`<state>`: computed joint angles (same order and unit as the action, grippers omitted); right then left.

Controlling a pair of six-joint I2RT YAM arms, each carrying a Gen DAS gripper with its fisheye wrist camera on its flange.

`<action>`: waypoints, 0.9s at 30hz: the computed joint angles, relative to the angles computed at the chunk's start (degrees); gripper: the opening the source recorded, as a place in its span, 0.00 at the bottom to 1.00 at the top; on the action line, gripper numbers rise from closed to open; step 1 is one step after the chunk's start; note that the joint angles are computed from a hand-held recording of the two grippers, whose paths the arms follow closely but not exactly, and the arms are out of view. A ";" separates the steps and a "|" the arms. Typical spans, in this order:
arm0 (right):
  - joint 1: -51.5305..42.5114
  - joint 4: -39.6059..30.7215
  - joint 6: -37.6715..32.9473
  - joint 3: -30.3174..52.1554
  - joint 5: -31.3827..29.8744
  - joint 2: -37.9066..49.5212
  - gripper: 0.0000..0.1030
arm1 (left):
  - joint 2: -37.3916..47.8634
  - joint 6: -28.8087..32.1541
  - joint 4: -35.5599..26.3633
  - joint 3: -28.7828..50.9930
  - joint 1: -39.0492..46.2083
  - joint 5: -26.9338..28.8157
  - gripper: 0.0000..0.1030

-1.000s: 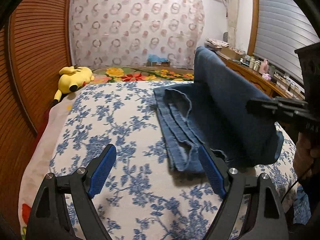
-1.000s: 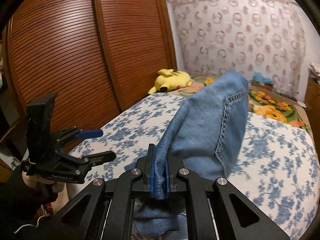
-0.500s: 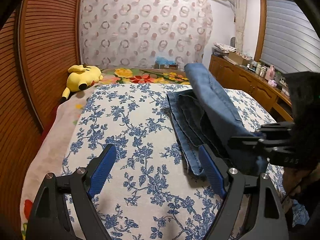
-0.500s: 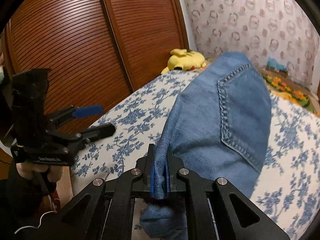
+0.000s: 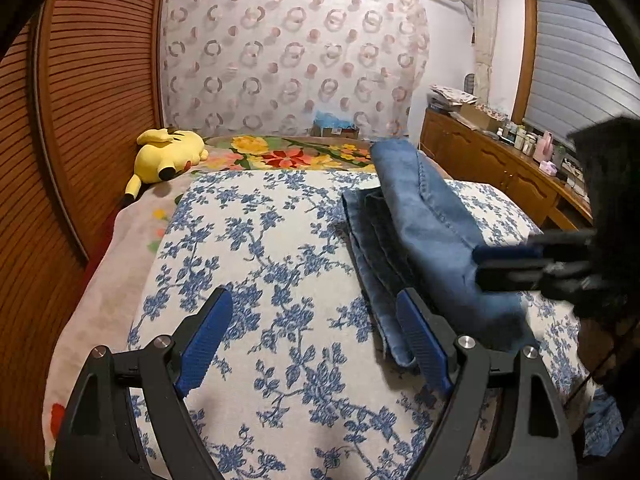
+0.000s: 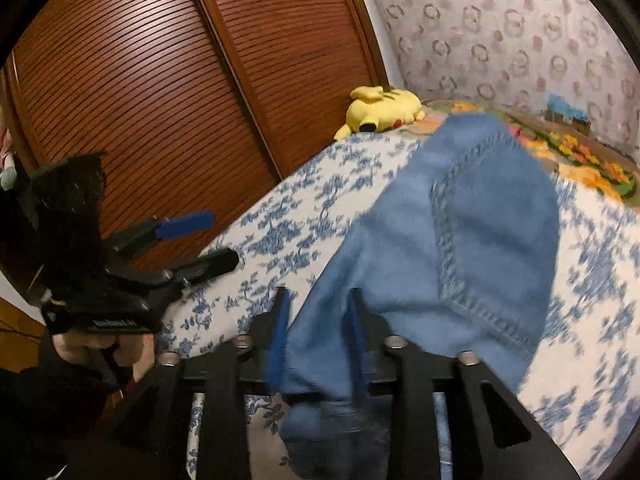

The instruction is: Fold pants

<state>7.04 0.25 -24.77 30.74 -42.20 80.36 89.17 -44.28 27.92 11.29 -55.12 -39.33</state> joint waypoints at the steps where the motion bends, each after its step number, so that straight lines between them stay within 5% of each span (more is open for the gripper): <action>1: -0.79 -1.08 -0.52 0.60 -0.21 -1.11 0.43 | -0.26 0.84 0.14 0.37 0.52 0.58 0.82; 5: -4.33 -2.45 -2.20 3.57 1.00 -2.56 0.49 | 0.11 3.06 0.87 2.19 1.63 2.57 0.82; 22: -2.46 -1.02 4.11 28.13 12.45 25.08 0.58 | 16.56 4.53 0.61 15.20 5.10 10.98 0.82; 27: -1.91 -6.02 5.65 36.61 11.25 32.01 0.69 | 20.73 3.78 2.87 15.70 6.33 14.42 0.67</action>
<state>5.13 -5.77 -19.13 67.35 -30.95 112.37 109.90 -40.49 30.79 27.00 -48.79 -24.91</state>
